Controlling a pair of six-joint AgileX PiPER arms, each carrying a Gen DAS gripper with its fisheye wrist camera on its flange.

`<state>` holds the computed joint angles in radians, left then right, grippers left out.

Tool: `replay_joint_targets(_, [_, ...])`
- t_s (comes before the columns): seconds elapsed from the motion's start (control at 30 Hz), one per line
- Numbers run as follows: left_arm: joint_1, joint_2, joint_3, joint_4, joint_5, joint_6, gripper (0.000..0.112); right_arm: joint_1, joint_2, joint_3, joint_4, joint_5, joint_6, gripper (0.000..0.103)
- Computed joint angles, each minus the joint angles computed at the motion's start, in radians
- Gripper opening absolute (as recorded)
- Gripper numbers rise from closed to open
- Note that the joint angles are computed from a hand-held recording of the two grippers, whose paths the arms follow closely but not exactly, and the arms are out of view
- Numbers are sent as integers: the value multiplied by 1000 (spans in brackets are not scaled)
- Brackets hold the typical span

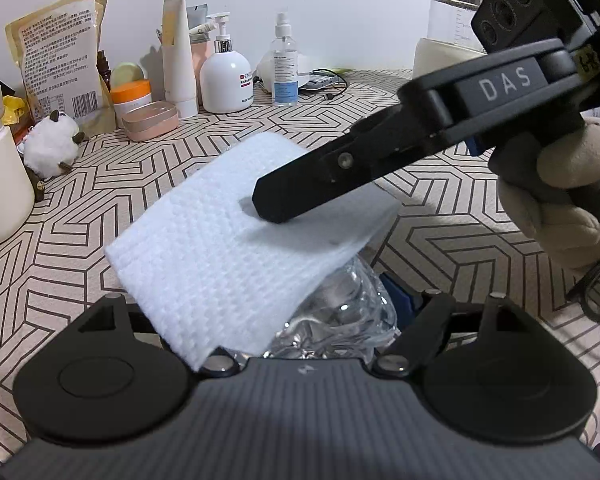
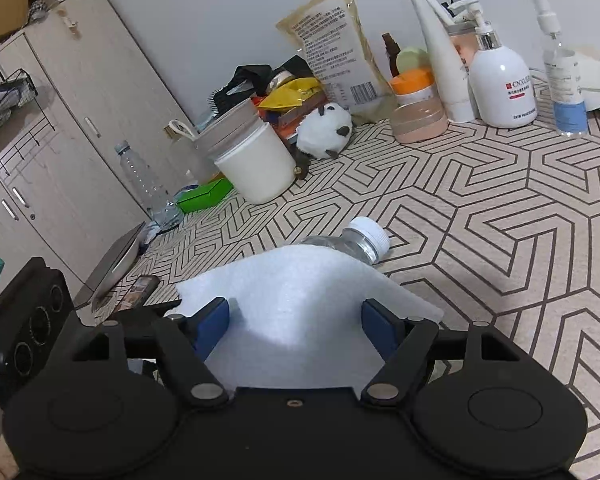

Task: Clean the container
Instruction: 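Rub the wipe along the bottle body with the right tool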

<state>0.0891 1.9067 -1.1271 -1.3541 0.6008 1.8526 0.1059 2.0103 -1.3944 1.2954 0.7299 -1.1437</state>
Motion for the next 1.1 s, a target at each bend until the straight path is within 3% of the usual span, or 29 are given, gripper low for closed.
replay_joint_targets(0.57, [14, 19, -24, 4, 11, -5, 79, 57, -74, 82, 30, -129, -122, 79])
replay_joint_targets(0.93, [4, 9, -9, -5, 1, -2, 79, 64, -77, 85, 37, -142, -136, 79])
replay_joint_targets(1.1, [-7, -6, 15, -38, -27, 23, 74, 58, -61, 75, 58, -140, -137, 80])
